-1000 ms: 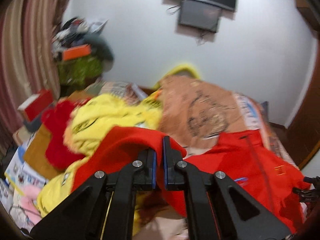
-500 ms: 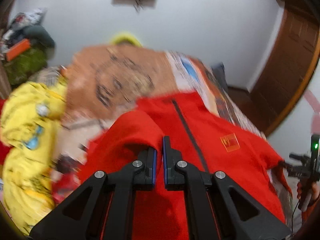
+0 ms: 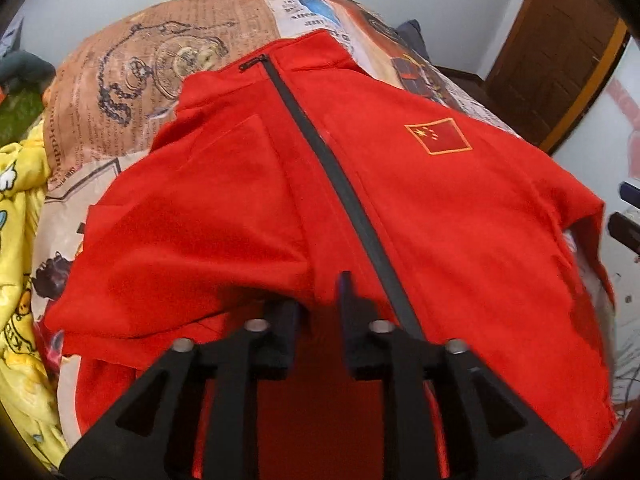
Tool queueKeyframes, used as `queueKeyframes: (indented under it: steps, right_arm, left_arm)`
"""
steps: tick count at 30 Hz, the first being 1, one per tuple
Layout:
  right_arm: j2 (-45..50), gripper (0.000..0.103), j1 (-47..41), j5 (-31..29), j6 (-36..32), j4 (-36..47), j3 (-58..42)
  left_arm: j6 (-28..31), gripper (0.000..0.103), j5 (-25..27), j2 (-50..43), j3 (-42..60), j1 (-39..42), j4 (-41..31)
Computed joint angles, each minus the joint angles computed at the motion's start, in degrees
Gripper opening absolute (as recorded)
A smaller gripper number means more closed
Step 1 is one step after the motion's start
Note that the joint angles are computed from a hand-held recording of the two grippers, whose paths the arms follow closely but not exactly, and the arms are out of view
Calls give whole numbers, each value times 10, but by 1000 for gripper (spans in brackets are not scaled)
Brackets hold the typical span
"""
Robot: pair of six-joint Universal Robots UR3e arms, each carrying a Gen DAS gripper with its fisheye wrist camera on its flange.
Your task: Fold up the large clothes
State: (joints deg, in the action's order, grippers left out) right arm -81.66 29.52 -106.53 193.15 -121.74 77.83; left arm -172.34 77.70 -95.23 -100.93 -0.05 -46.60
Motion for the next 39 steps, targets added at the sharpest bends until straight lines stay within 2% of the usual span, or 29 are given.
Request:
queueKeyframes:
  steps: [1, 6, 10, 15, 20, 25, 28, 29, 31, 32, 34, 37, 39]
  right_arm:
    - [5, 101, 6, -2, -1, 1, -7]
    - [62, 102, 43, -7, 0, 10, -82]
    - [105, 101, 65, -10, 4, 25, -139]
    - [165, 101, 91, -12, 6, 46, -215]
    - [223, 101, 104, -1, 15, 71, -288]
    - [283, 101, 111, 11, 20, 105, -369]
    - [307, 101, 114, 16, 24, 119, -400]
    - [312, 101, 114, 20, 25, 122, -405]
    - [318, 101, 113, 25, 27, 125, -409]
    - [320, 101, 113, 25, 28, 126, -410]
    - [322, 101, 112, 26, 31, 128, -412]
    - [319, 101, 109, 25, 31, 130, -402]
    - [310, 101, 107, 17, 32, 125, -381]
  left_arm:
    - [6, 37, -13, 15, -3, 9, -15]
    - [40, 55, -52, 108, -28, 79, -57]
    - [81, 62, -101, 181, -48, 183, -99]
    - [134, 63, -126, 211, -57, 326, -143]
    - [160, 63, -148, 175, -68, 424, -169]
    - [158, 63, -196, 113, -83, 477, -194]
    - [148, 62, -222, 72, -82, 483, -199]
    - [141, 61, -227, 61, -83, 483, -196]
    - [128, 43, -231, 38, -85, 480, -180]
    - [119, 39, -228, 29, -85, 475, -168]
    - [108, 18, -231, 19, -86, 470, -148]
    - [108, 2, -232, 23, -90, 465, -122]
    - [120, 1, -238, 40, -90, 467, -122]
